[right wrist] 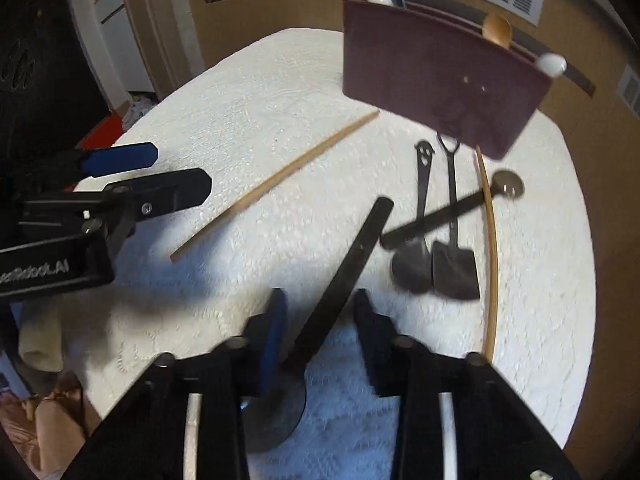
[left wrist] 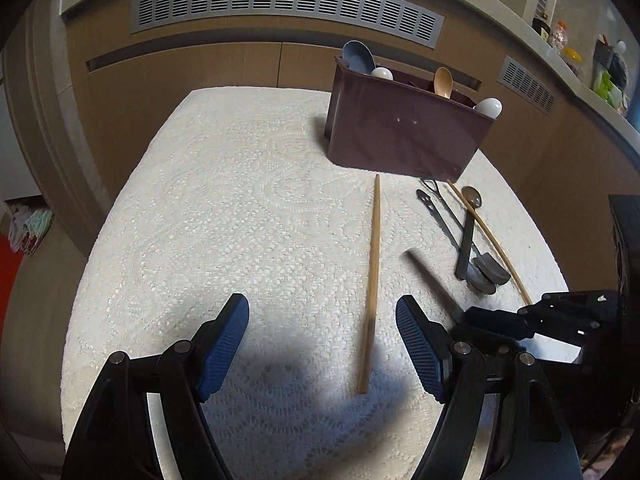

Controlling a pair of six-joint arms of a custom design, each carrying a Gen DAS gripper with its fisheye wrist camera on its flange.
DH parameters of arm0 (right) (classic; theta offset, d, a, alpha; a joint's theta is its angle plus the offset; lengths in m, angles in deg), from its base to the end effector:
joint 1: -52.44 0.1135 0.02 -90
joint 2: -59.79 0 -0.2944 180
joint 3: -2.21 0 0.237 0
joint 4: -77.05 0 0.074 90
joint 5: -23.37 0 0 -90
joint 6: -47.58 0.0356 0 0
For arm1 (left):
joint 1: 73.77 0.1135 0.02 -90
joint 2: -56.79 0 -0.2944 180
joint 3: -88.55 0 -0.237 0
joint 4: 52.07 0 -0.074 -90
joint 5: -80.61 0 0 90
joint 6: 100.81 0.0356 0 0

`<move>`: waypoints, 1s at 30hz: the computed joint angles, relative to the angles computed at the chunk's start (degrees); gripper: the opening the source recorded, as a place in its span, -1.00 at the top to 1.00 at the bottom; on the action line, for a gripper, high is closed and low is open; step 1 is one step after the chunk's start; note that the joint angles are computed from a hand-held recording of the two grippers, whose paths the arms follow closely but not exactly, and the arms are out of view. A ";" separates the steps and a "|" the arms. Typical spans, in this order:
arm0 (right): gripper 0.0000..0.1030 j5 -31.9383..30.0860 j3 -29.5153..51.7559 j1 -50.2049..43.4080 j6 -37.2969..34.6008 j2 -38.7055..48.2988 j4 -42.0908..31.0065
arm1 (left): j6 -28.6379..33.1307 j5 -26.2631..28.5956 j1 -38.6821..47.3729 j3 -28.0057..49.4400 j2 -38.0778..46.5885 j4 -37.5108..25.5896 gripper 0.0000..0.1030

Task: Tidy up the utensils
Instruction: 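Grasp the brown plastic spoon by its handle with the right tool, then carry the brown spoon toward the caddy while the left tool reaches for the dark slotted spoon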

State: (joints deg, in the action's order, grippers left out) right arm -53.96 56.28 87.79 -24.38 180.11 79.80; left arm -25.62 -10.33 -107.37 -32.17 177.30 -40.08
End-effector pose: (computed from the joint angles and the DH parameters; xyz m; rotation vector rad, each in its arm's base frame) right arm 0.2595 0.1745 0.0534 -0.3280 2.6120 0.0174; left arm 0.2961 -0.1960 0.0764 0.3946 2.4310 -0.3567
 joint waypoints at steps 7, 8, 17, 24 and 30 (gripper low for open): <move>0.79 -3.54 -6.23 -6.14 -1.86 -7.61 3.97 | 2.20 4.27 0.80 4.21 2.33 -2.80 -0.19; 0.79 -4.43 -7.60 -7.87 -1.87 -9.12 4.55 | 3.11 4.95 0.68 6.25 3.12 -5.14 0.04; 0.79 -10.80 -15.50 -21.74 -1.26 -9.67 14.75 | 7.04 2.79 -3.93 19.97 8.23 -17.49 0.27; 0.79 -12.56 -17.47 -26.26 -1.30 -4.03 23.08 | 10.26 5.30 -8.13 34.14 13.62 -27.99 0.23; 0.79 -12.78 -21.27 -28.02 -1.76 -4.04 28.57 | 5.86 5.10 -10.35 57.85 24.12 -44.78 0.23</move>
